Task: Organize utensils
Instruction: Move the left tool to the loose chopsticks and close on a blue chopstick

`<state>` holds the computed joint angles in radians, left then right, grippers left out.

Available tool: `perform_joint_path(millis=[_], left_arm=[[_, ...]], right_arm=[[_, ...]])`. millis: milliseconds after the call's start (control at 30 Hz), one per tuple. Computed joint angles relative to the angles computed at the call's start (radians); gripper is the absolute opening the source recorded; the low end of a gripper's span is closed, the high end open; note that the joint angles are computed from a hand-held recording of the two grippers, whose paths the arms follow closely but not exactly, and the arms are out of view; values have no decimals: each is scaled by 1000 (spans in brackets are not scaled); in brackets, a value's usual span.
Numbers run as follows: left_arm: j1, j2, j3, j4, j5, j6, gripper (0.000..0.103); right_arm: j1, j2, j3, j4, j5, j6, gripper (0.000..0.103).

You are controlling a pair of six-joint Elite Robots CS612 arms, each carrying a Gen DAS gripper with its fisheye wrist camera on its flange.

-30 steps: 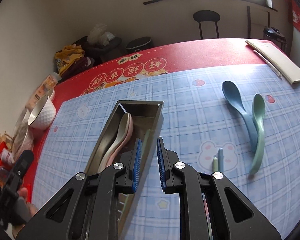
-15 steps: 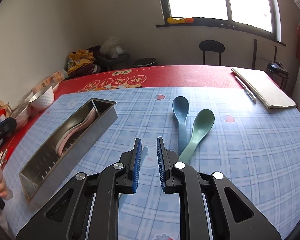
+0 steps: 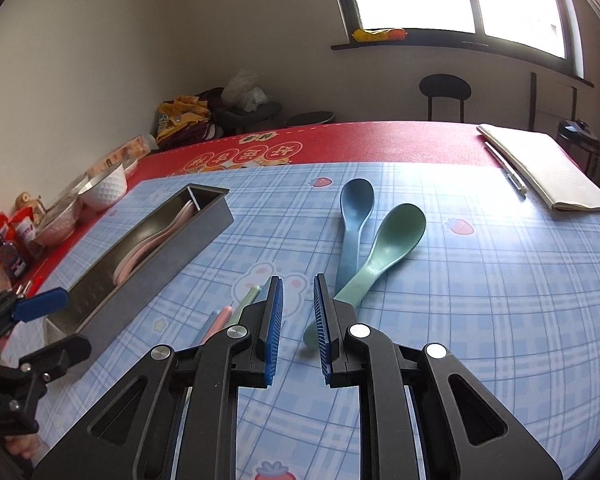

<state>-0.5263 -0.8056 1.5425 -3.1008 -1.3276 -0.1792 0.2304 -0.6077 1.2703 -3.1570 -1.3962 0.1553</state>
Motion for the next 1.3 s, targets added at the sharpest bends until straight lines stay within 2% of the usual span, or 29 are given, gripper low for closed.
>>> perform_joint_path(millis=[267,367,500,767,1033,1233,1300], left_arm=[[-10,15,-16,84,-36,-21,43],[-13,17,-15,106,-41,-16,40],[-12,20,-17,132,-61,-18,25],[-6,20,-13,146,-116,-4,22],[0,16,-12,164,-121,-34,16],[-1,17,-20,203,-139,-20,16],[-6,19,-19,192,-122,-8,16]], right_arm=[[11,-12,24,-28,-29,-25,17],[12,-12,23,-12,-36,-16,17],[11,-11,23,-18,-39,-6,17],[10,-10,21,-16,-37,0,17],[5,-10,23,-14,-22,22,17],[5,-9,20,-9,-20,21,17],[5,-8,19,-7,-19,25,17]])
